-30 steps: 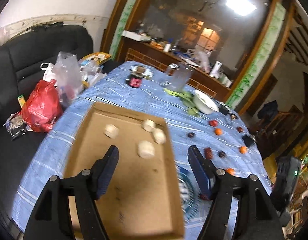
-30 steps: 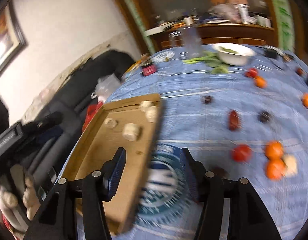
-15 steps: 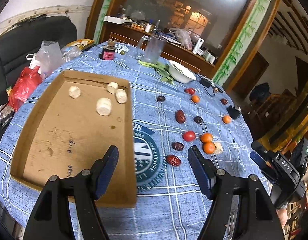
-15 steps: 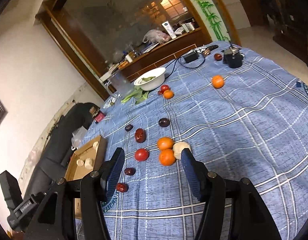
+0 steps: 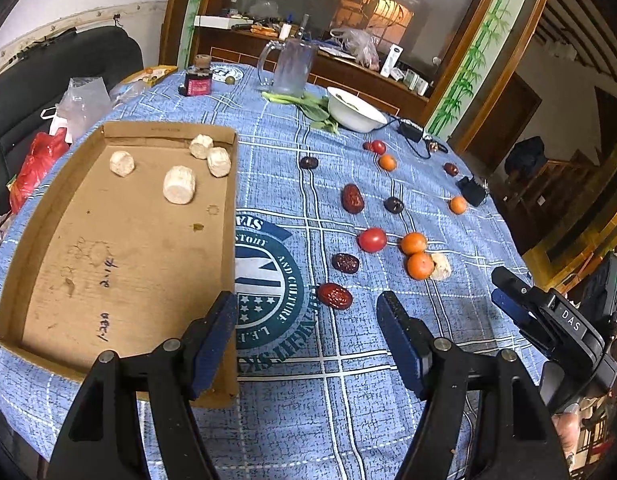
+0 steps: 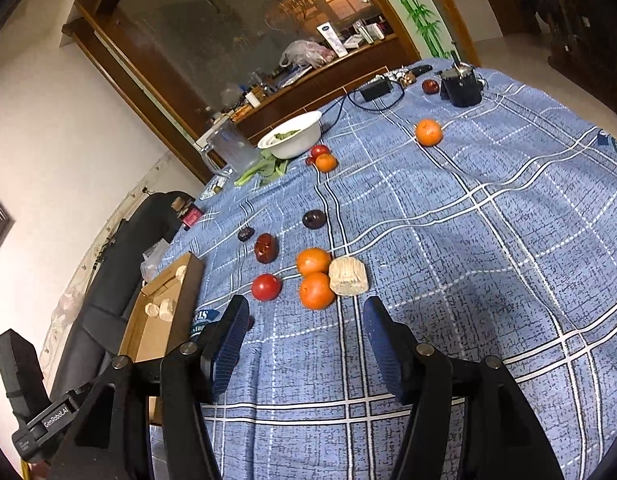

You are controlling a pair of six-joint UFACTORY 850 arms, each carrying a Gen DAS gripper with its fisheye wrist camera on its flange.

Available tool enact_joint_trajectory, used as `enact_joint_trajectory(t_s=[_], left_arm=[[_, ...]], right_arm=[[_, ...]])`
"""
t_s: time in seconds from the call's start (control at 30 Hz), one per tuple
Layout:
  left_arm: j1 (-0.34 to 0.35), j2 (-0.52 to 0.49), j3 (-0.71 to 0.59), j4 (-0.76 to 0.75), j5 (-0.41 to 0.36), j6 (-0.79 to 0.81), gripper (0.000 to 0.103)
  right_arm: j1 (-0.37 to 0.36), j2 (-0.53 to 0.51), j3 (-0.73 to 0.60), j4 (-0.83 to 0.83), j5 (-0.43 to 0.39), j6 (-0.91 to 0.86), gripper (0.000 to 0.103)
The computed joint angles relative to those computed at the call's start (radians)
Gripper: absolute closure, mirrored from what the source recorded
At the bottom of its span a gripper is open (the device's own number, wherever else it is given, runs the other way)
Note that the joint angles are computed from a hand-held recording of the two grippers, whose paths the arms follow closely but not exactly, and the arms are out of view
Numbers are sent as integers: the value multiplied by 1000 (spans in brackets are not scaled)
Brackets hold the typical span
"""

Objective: Organize fruits
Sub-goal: 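Withdraw both tools from the tray toward the remaining fruits, then grasp a dark plum with the right tool while the left tool grasps a red tomato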

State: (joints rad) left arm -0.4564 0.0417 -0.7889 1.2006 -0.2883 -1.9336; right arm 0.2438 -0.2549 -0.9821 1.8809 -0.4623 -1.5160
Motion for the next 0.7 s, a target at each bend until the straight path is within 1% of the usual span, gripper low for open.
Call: enact_joint_trajectory(t_s=[0.17,0.33,0.43,0.5,0.57,0.6,0.63,0.7], left_arm=[[-4,-46,-30,-6,14,40,32],[0,-97,-71,-30,40,101,32],[4,-123,-96,-23,50,120,32],[7,-140,-111,7,53,109,32],[9,-159,-127,26,56,107,32],[13,-169,-137,12,62,131,35],[16,-182,-151,-24,61,180,46],[20,-202,-175,-104,46,284,57]], right_arm=[[-4,-32,-27,-61,-5,45,39],[-1,-77,-99,-211,3,148,39],[6,-126,-190,-401,13,295,39],[17,-189,-293,-594,8,446,39],[33,-249,-381,-715,29,520,39],[42,-275,-417,-762,47,546,39],[50,-306,-458,-814,59,583,40],[57,-377,-547,-891,37,665,41]])
